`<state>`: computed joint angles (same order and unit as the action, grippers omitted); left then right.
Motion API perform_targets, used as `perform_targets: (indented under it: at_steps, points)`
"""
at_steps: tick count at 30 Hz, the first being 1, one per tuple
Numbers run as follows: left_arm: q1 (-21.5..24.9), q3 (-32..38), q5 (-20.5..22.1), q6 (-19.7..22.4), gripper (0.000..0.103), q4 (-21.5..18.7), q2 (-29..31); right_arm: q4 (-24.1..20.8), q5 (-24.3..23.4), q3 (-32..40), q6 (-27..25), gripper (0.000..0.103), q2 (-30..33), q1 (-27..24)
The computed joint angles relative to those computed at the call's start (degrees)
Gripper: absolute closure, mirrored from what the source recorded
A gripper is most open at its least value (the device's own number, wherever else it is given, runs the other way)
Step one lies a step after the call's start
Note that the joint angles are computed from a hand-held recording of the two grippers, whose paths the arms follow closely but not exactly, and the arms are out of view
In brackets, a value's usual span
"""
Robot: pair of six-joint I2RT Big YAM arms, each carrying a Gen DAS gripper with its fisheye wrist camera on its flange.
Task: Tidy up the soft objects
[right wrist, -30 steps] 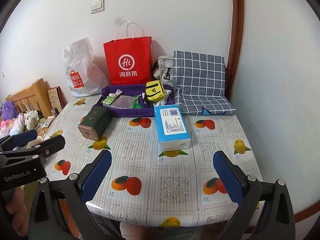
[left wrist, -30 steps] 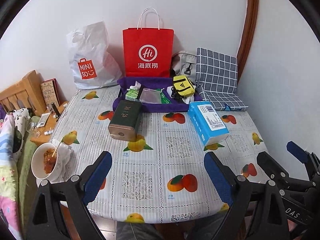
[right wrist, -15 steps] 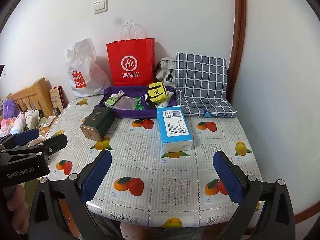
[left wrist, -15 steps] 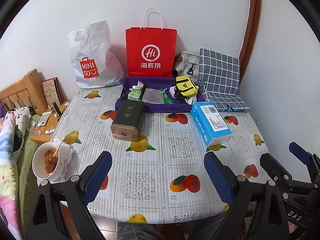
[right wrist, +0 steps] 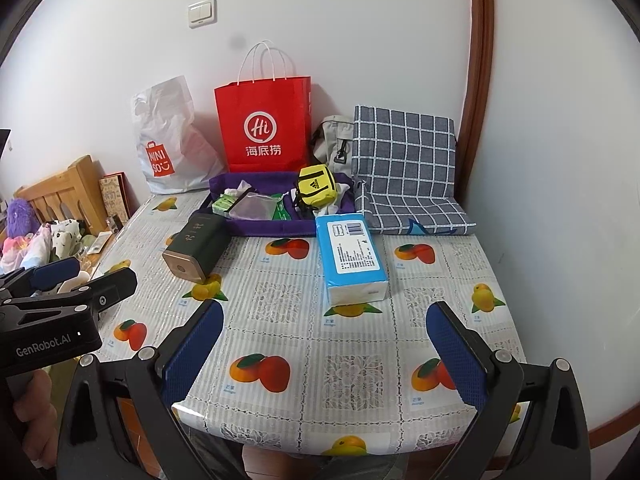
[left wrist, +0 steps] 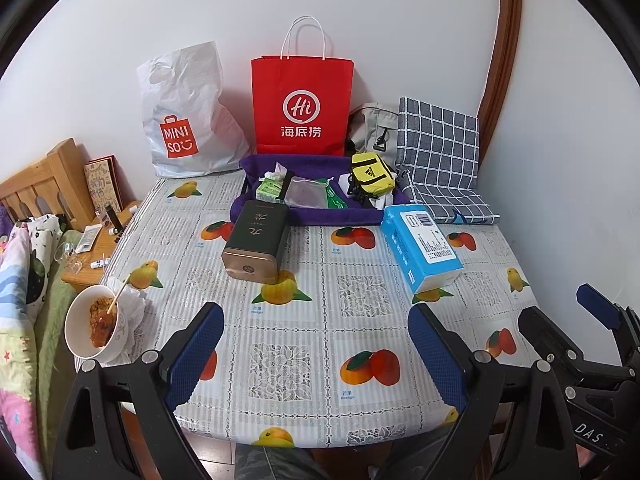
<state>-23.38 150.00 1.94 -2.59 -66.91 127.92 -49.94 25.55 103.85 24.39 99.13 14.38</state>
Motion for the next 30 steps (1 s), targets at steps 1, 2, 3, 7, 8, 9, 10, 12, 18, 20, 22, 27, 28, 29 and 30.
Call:
perform_targets:
  at_steps: [1, 2, 3, 7, 8, 9, 10, 12, 18, 20, 22, 27, 28, 29, 30]
  points:
    - [0.0, 0.1, 0.0, 0.0, 0.01, 0.0, 0.0, 0.0, 0.0, 0.1, 0.1, 0.003, 0.0, 0.1]
    - [0.0, 0.1, 0.0, 0.0, 0.01, 0.0, 0.0, 0.1, 0.0, 0.1, 0.2, 0.003, 0.0, 0.1]
    - [0.1, 0.1, 0.1, 0.1, 0.01, 0.0, 0.0, 0.0, 0.1, 0.2, 0.3, 0.003, 0.1, 0.2]
    - [0.1, -0.1, -0.1, 0.1, 0.01, 0.1, -0.1, 0.0, 0.2, 0.3, 0.3, 0.003, 0.1, 0.3]
    - [0.1, 0.3, -0.1, 0.1, 0.01, -0.1, 0.1, 0.0, 0.2, 0.3, 0.3, 0.003, 0.1, 0.3]
    - [0.1, 0.9, 0.0, 0.1, 0.01, -0.5, 0.4, -0.1, 0.2, 0.4, 0.4, 0.003, 0.1, 0.3]
    - [0.1, 0.8, 0.0, 0.2, 0.01, -0.4, 0.3, -0.1, 0.1, 0.3, 0.3, 0.003, 0.1, 0.3]
    - [0.1, 0.8, -0.1, 0.1, 0.01, -0.4, 0.3, 0.0, 0.2, 0.3, 0.3, 0.003, 0.0, 0.3]
    - [0.2, 0.4, 0.2, 0.3, 0.01, -0.2, 0.1, 0.1, 0.2, 0.2, 0.4, 0.003, -0.1, 0.3]
    - [0.3, 0.4, 0.2, 0.3, 0.01, -0.1, 0.1, 0.0, 0.3, 0.3, 0.5, 0.003, 0.0, 0.4]
    - [0.2, 0.3, 0.0, 0.2, 0.01, -0.1, 0.0, 0.2, 0.2, 0.1, 0.3, 0.003, -0.1, 0.3]
    - [0.3, 0.9, -0.1, 0.3, 0.01, -0.3, 0.3, 0.1, 0.2, 0.0, 0.3, 0.003, -0.1, 0.3]
    - [0.3, 1.7, -0.1, 0.3, 0.01, -0.6, 0.7, 0.1, 0.2, 0.0, 0.3, 0.003, -0.2, 0.3]
    - [0.3, 2.7, -0.1, 0.3, 0.01, -1.1, 1.2, 0.2, 0.1, 0.0, 0.3, 0.003, -0.2, 0.3]
    - [0.3, 1.9, -0.1, 0.3, 0.01, -0.8, 0.8, 0.1, 0.2, 0.1, 0.3, 0.003, -0.2, 0.3]
